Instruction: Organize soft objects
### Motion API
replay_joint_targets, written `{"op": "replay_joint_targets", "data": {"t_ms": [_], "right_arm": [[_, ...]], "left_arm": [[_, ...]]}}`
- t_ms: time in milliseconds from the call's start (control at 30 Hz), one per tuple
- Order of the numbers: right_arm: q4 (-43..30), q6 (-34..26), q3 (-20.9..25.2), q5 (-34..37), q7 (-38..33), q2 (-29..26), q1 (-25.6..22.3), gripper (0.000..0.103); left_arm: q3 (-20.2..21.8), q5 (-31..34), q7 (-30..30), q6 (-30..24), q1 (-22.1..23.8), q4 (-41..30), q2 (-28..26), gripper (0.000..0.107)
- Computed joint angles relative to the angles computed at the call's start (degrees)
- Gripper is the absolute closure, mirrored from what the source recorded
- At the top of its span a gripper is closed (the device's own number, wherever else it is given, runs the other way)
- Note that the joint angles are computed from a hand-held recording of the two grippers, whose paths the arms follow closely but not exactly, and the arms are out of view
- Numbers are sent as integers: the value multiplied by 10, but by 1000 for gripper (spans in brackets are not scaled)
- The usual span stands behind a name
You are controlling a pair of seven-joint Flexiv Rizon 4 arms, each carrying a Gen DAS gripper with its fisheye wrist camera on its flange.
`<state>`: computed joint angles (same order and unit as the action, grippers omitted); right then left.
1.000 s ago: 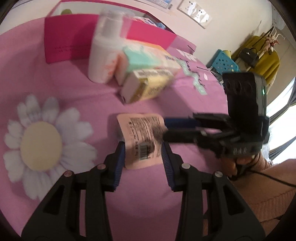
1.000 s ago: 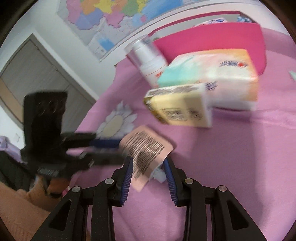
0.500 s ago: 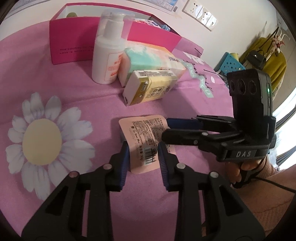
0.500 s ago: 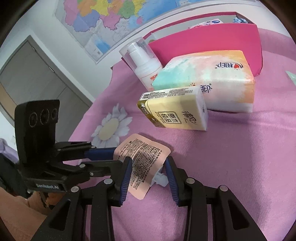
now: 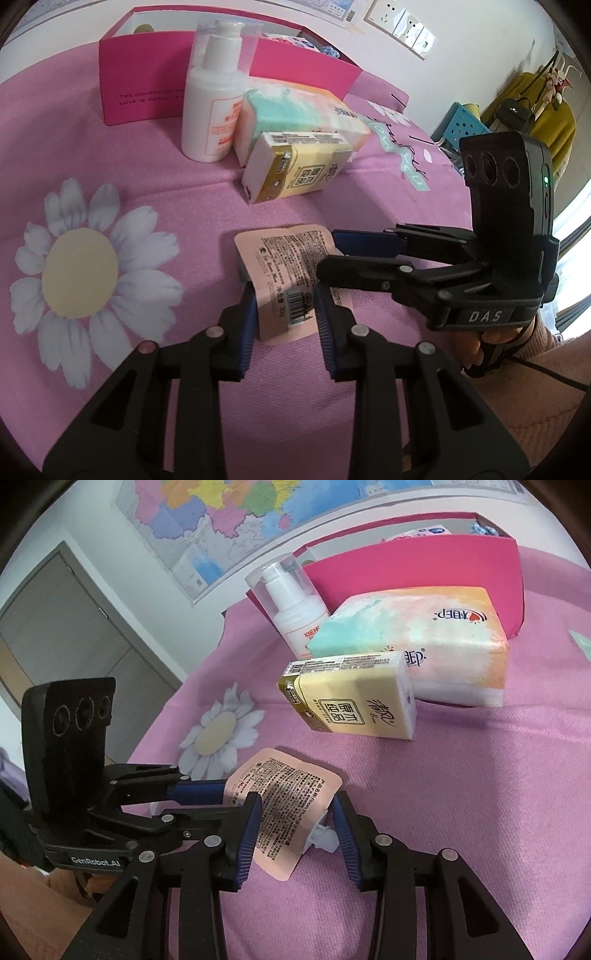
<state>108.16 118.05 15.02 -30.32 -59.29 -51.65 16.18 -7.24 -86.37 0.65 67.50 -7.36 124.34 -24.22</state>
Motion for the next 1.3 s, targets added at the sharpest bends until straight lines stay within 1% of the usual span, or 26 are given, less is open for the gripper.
{"op": "replay_joint_targets", "data": {"t_ms": [100,167,233,367,433,533,567,700,733,800,833,933,1000,1100,1200,1300], "right_arm": [[5,0,-29,35,-14,10,33,72],[4,1,-21,36,-14,7,25,77],[5,4,-16,35,-13,7,19,78],[14,14,-30,54,-25,16,36,78],[17,16,-35,60,-32,20,41,78],[17,8,-25,47,-33,18,28,78],[15,3,-18,37,-32,16,20,77],[6,-9,-13,38,-25,11,16,75],[4,-9,-4,34,-19,7,6,70],[-4,-6,22,9,-7,-6,-23,68],[-5,-4,25,2,-3,-9,-29,68],[-9,-4,22,-13,1,-11,-28,67],[-11,-2,16,-17,-1,-12,-22,65],[-10,-5,19,-30,-1,-11,-24,65],[-2,-4,28,-41,6,-10,-36,65],[11,-5,28,-50,7,-3,-39,66]], "left_arm": [[0,-2,-2,0,0,0,-1,75],[1,-6,0,-1,0,1,1,75],[0,-13,6,0,-1,2,3,75],[2,-27,22,6,-9,3,6,75],[4,-25,20,8,-12,3,4,75],[5,-9,5,3,-8,1,-2,75],[5,-9,5,1,-6,1,-2,75],[4,-14,14,16,-10,5,2,75],[5,-11,14,15,-9,7,3,75],[5,-10,15,15,-9,9,3,75],[5,-9,14,14,-8,9,4,75],[5,-8,9,7,-4,9,3,75],[6,0,1,-10,2,9,4,79],[4,-9,9,5,-2,8,5,80],[5,2,-1,-4,2,5,4,80],[3,-4,6,11,-2,-2,2,79]]}}
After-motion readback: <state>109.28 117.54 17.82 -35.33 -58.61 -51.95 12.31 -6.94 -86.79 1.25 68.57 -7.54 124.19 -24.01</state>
